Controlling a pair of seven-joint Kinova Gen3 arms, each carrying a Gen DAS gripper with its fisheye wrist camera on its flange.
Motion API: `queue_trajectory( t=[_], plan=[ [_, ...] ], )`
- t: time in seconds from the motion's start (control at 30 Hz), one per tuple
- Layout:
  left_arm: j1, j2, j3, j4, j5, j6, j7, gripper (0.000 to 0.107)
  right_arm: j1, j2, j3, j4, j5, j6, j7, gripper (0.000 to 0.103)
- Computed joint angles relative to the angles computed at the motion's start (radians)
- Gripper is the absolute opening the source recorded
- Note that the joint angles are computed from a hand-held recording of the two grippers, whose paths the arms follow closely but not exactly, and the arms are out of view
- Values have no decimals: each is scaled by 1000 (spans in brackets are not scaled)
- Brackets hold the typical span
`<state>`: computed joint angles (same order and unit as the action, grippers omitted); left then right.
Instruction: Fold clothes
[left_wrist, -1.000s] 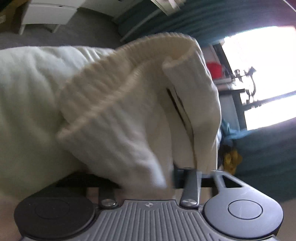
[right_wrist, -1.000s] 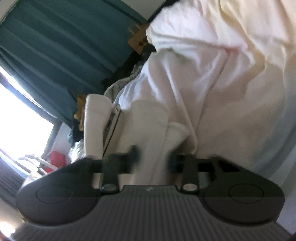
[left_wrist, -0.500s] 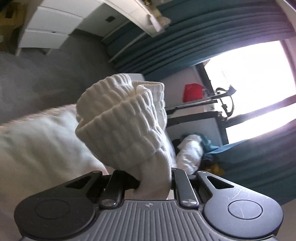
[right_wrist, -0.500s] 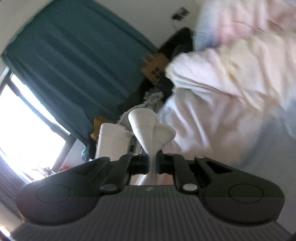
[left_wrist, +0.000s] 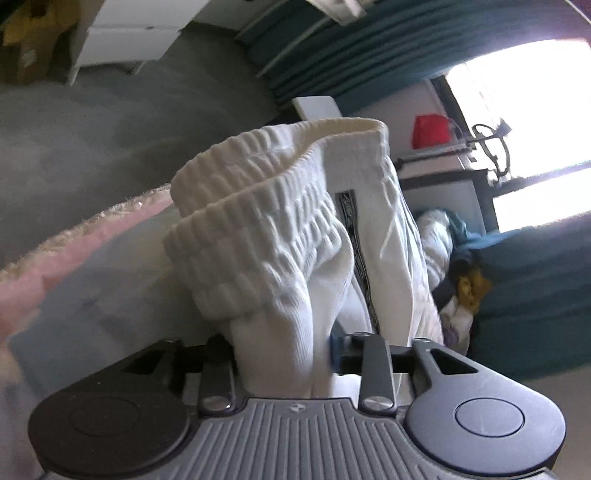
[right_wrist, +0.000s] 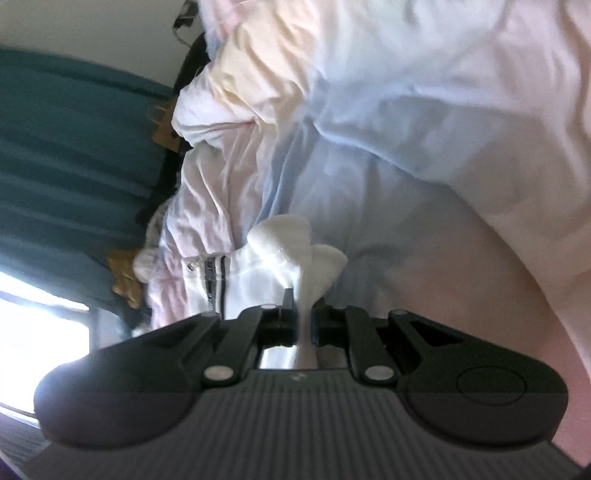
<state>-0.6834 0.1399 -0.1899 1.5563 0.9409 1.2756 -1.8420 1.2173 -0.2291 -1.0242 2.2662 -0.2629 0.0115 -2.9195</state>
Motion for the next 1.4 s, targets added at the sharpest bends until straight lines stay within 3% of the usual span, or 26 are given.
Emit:
queue_trajectory(
  t=[0.1,0.23,0.3,0.47,0.6,0.87,1.0,1.17,1.27,1.4],
  plan=[
    [-6,-57,-15,28,-22,10,-60,60,-82,48,70,35,-20,-66,17,11],
    [15,-149,-53,31,-59,50,-122,61,-106,60,87,36,-54,-78,73,11],
    [59,-202,-68,24,-100,42,-133,69,-111,62,89,30,-72,-72,105,11],
    [161,-356,-8,43,-225,-72,-100,71,-215,67,186,36,-121,-73,144,11],
    [256,-404,92,46,-248,-160,-17,70,-193,38,177,5,-137,-22,209,11],
    [441,-341,351,31,-398,-314,168,70,-158,-16,151,-20,-46,4,173,11],
    [525,-272,442,63,-510,-416,229,70,-187,-24,179,-21,-5,6,158,11],
    [612,-203,444,138,-599,-528,206,68,-166,-43,159,-24,36,22,143,11],
    [656,-191,429,163,-657,-574,209,68,-77,-71,78,-52,81,54,129,11],
    [707,-179,382,187,-638,-615,179,70,20,-131,-15,-80,135,63,101,11]
  ],
)
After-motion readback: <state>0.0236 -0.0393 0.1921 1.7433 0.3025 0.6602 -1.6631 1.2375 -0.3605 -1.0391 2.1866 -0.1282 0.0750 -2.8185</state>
